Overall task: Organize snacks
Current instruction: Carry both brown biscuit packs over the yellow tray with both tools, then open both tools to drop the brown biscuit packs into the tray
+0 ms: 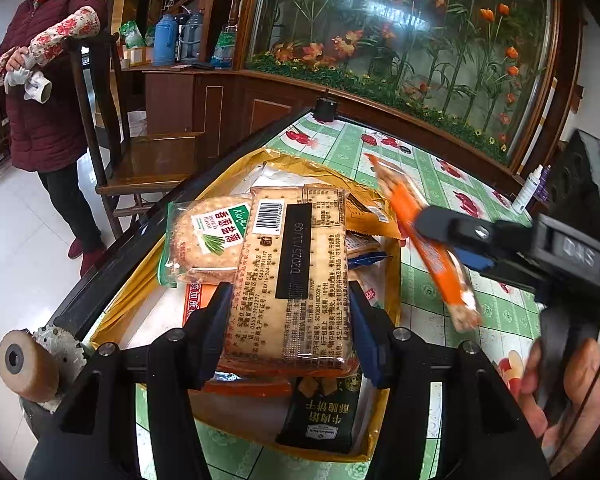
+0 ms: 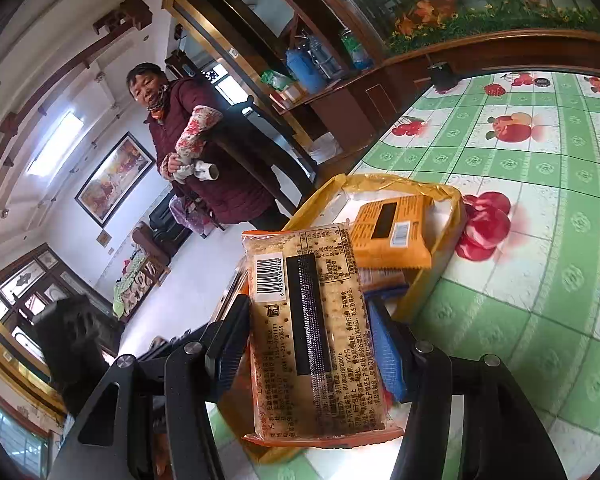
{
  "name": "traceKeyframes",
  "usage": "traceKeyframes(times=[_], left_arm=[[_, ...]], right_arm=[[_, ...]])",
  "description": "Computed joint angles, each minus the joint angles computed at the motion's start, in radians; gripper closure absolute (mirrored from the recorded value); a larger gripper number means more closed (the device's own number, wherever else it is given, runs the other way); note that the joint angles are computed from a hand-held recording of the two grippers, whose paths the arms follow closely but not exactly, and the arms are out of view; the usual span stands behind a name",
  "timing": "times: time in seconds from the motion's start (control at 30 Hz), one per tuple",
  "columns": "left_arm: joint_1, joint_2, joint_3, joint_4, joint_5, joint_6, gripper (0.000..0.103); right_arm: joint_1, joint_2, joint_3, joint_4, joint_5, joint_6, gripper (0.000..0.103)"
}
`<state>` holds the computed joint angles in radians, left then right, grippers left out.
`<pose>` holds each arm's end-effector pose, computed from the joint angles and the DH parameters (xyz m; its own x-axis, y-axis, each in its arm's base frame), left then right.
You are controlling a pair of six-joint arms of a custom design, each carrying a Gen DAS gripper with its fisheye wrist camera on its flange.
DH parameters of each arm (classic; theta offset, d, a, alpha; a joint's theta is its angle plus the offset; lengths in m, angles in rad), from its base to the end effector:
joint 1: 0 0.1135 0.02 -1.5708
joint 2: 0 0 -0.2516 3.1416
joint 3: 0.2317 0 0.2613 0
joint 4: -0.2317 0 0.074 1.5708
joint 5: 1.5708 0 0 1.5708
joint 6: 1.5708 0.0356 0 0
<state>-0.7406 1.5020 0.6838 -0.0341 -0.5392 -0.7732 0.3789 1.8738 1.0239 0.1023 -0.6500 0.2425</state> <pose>0.2257 -0.1816 0.1412 -0.6278 -0.2381 -0.7411 -0.1522 0.9712 -0.1831 0.3479 0.1617 0.1326 -0.7829 -0.1059 -0.6131 -0.5344 0.6190 0.5755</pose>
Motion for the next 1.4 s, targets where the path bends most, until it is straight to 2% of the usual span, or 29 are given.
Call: traceKeyframes(times=[0.4, 0.77, 0.93, 1.07, 1.4], left_arm=[[0.025, 0.041, 0.004, 0.01, 0.019, 0.012, 0.049], [0.03, 0.033, 0.004, 0.005, 0.039, -0.01, 0.049], [0.014, -0.006, 0.0, -0.009, 0.008, -0.017, 0.049], [-0.018, -0.013, 0.023, -0.039, -0.042, -0.026, 0.033], [-0.106, 0.1, 0.173, -0.048, -0.045, 0.019, 0.032]], right_arm=[[0.035, 0.173, 0.15, 0.032, 0.043, 0.072, 0.045], [0.076, 0.209, 0.199, 0.006, 0.107, 0.052, 0.041], [0.055, 0.173, 0.164, 0.019, 0.106, 0.049, 0.04], [0.016, 0.124, 0.111, 0.035, 0.093, 0.046, 0.038], [-0.165, -0.072, -0.11, 0.029, 0.111, -0.056, 0.032]])
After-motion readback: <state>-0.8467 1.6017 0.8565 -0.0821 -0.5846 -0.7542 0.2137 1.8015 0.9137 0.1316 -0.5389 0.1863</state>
